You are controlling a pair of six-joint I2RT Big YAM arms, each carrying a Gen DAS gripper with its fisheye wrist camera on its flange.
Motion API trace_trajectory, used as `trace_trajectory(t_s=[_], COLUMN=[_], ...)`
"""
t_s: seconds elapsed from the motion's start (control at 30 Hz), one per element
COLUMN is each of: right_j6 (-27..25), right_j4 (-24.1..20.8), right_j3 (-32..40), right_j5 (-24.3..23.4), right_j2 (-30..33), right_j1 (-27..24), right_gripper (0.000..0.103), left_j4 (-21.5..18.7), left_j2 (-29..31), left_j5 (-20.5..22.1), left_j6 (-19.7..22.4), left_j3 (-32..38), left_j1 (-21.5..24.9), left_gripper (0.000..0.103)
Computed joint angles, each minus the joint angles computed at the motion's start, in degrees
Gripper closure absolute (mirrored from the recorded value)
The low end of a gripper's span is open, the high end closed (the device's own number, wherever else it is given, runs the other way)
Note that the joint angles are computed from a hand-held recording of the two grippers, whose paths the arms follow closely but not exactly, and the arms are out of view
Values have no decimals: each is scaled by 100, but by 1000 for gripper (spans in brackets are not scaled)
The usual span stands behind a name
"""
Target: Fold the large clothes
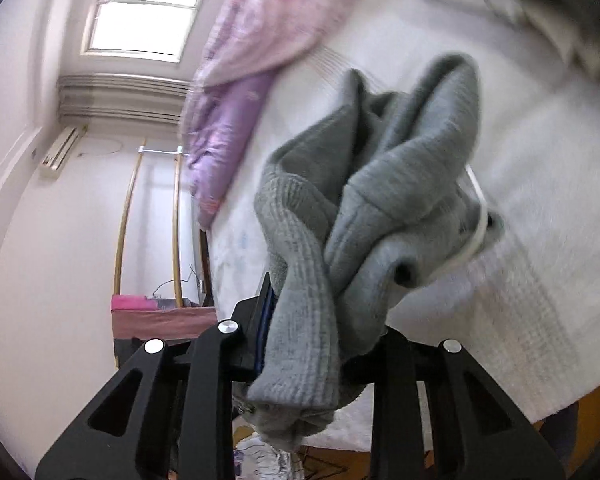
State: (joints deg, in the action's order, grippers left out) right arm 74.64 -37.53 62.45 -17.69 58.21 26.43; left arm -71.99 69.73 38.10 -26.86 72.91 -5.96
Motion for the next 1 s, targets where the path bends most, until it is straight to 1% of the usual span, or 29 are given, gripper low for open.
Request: trace_trajectory(t_s=[0.07,0.1,0.17,0.23,0.33,0.4,0.47,0.53,0.57,0.6,0.63,0.67,0.7,0.73,0.77,0.8,0.83,0.87,0.93,0.97,1.0], right_j6=[-172,-282,-593,-908,-1679,-2189,-2743,-3165,-3461,-3620,-3771,-4034,-4409,-4965,-5389,-5781,-6122,-6348,-6688,-6799,-6819], right_j4=[-192,-294,-498,-704,-1013,-1216,-1361,-1451,-1471,-1466,-1420,-1487,-1842,-2485,-2947,-3370,-3732,-4008,-4711,-4986,-5078], right_j3=[312,444,768,1046,1575,1868,2193,2492,2682,2771,2824,2912,3054,3253,3327,3327,3263,3243,3225,3184,3131], right_j5=[12,-45,-239,-451,-1299,-1798,-2444,-3027,-3352,-3585,-3863,-4142,-4256,-4227,-4172,-3972,-3772,-3605,-3081,-2899,-2808], right_j2=[-49,-112,-181,-225,-7,217,577,929,1176,1325,1477,1697,1916,2195,2369,2522,2653,2779,3098,3244,3289], right_j1=[-134,-253,-633,-989,-2103,-2743,-3506,-4137,-4495,-4733,-4983,-5226,-5414,-5592,-5733,-5850,-5949,-5996,-6022,-6044,-6060], right_gripper=[78,78,78,78,78,78,78,78,78,78,78,78,77,77,76,75,75,75,75,75,74], left_j4=[-31,6,178,416,886,1200,1445,1752,1836,1922,1979,2020,1954,1871,1640,1244,834,285,-461,-801,-941], left_j2=[45,78,156,317,706,1177,1579,2100,2362,2620,2867,3113,3357,3526,3829,4285,4606,5104,5720,6012,6110], left_j5=[-42,-96,-237,-443,-949,-1385,-1695,-2052,-2216,-2411,-2585,-2844,-3057,-3244,-3527,-3643,-3694,-3681,-3661,-3687,-3685], left_j6=[-20,-99,-273,-547,-951,-1235,-1490,-1791,-1872,-1910,-1875,-1785,-1672,-1538,-1341,-1248,-1166,-1161,-1227,-1239,-1269], left_j3=[493,775,1152,1570,2130,2642,3039,3543,3823,4094,4360,4612,4879,5040,5320,5888,6286,6926,7682,8116,8263], left_j1=[-251,-429,-753,-1170,-1859,-2383,-2739,-3096,-3251,-3404,-3507,-3660,-3789,-3895,-4056,-4150,-4208,-4269,-4354,-4405,-4439], left_gripper=[58,58,58,58,58,58,58,58,58,58,58,58,58,58,58,58,58,58,57,56,54])
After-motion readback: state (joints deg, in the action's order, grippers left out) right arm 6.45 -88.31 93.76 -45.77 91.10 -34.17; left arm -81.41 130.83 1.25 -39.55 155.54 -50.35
